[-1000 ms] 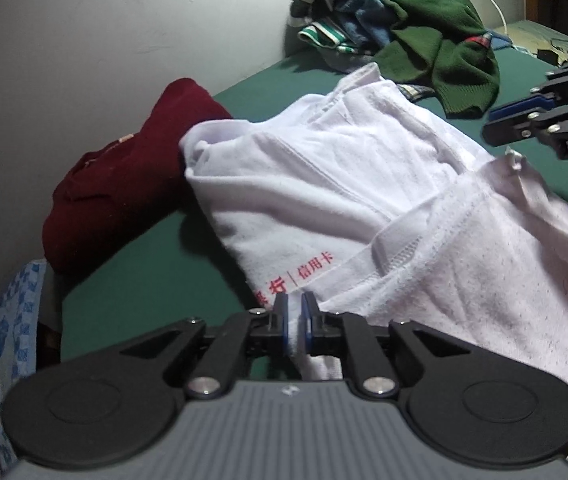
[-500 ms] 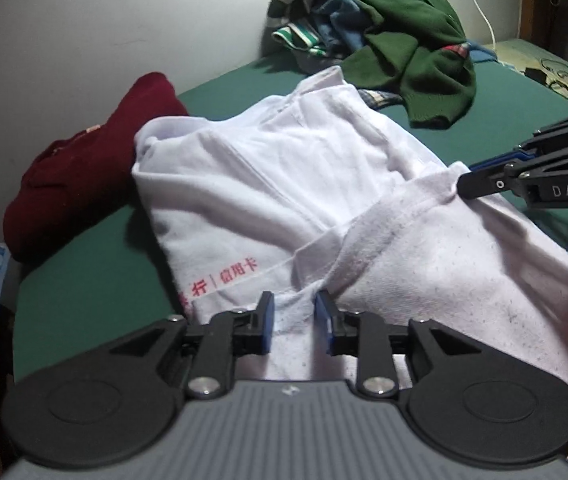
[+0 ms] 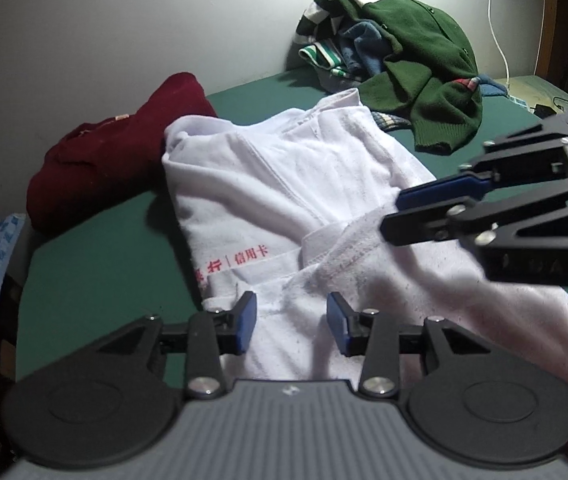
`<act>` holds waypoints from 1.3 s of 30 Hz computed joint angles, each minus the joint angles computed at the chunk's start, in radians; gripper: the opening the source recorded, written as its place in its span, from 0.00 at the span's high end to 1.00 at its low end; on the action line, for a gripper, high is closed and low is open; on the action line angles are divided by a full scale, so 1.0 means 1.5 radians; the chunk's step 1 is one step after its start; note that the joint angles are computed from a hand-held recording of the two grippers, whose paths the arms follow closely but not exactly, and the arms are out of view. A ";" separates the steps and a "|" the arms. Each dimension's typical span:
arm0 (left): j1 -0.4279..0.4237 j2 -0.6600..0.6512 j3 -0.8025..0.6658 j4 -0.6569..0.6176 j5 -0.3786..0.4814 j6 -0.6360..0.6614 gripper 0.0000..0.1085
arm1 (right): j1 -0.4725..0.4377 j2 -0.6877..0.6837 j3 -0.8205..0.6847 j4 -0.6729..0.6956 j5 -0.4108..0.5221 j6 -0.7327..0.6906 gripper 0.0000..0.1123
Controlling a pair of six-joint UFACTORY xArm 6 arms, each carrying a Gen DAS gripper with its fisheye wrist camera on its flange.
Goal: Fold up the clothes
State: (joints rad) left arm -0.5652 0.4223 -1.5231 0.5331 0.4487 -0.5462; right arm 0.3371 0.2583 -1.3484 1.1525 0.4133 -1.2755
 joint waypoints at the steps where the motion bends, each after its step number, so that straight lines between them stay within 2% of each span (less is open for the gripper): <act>1: -0.001 -0.005 0.008 -0.008 0.000 0.007 0.60 | 0.009 0.009 -0.010 -0.003 0.001 -0.018 0.82; 3: -0.003 -0.016 0.027 -0.018 0.001 0.015 0.60 | 0.024 0.032 -0.034 -0.013 0.005 -0.046 0.80; 6: -0.005 -0.031 0.051 -0.028 0.002 0.022 0.59 | 0.031 0.076 -0.077 -0.126 0.026 0.017 0.79; 8: -0.005 -0.035 0.060 -0.024 -0.001 0.014 0.56 | 0.032 0.093 -0.090 -0.169 0.033 0.028 0.80; 9: -0.005 -0.037 0.065 -0.022 -0.002 0.010 0.55 | 0.033 0.093 -0.086 -0.164 0.028 0.010 0.83; 11: -0.004 -0.040 0.070 -0.020 -0.004 0.003 0.54 | 0.034 0.087 -0.080 -0.143 0.019 -0.016 0.97; 13: -0.002 -0.035 0.063 -0.020 -0.006 0.000 0.52 | 0.035 0.082 -0.078 -0.096 0.008 -0.039 0.98; 16: 0.001 -0.025 0.051 -0.016 -0.007 0.000 0.48 | 0.037 0.092 -0.084 -0.094 -0.008 -0.024 0.98; 21: 0.010 -0.007 0.034 -0.015 -0.013 0.003 0.36 | 0.043 0.100 -0.081 -0.033 -0.051 -0.040 0.91; 24: 0.016 -0.007 0.032 -0.023 -0.015 -0.001 0.40 | 0.045 0.072 -0.054 0.070 -0.148 -0.073 0.90; 25: 0.017 -0.009 0.032 -0.023 -0.017 -0.006 0.47 | 0.034 0.057 -0.045 0.090 -0.147 -0.063 0.90; 26: 0.018 -0.010 0.032 -0.024 -0.020 -0.011 0.52 | 0.016 0.040 -0.032 0.085 -0.120 -0.027 0.91; 30: 0.017 0.003 0.018 -0.028 -0.014 -0.014 0.53 | -0.044 0.003 0.000 -0.016 0.027 0.097 0.90; 31: 0.015 0.008 0.013 -0.016 -0.010 -0.019 0.51 | -0.047 0.005 0.002 -0.029 0.040 0.110 0.90; 33: 0.014 0.011 0.009 0.012 -0.007 -0.033 0.47 | -0.042 0.012 0.008 -0.056 0.033 0.137 0.90; 35: 0.016 0.010 0.008 0.020 -0.001 -0.035 0.40 | -0.029 0.028 0.014 -0.103 -0.022 0.192 0.93; 37: 0.019 0.006 0.010 0.013 0.006 -0.033 0.39 | -0.026 0.035 0.016 -0.072 -0.056 0.197 0.96; 39: 0.018 -0.010 0.020 0.017 0.020 -0.033 0.43 | -0.027 0.028 0.023 -0.087 -0.066 0.225 0.97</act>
State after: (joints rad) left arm -0.5382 0.4077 -1.4926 0.5590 0.4789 -0.5964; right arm 0.2972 0.3002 -1.3134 1.0215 0.3145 -0.9374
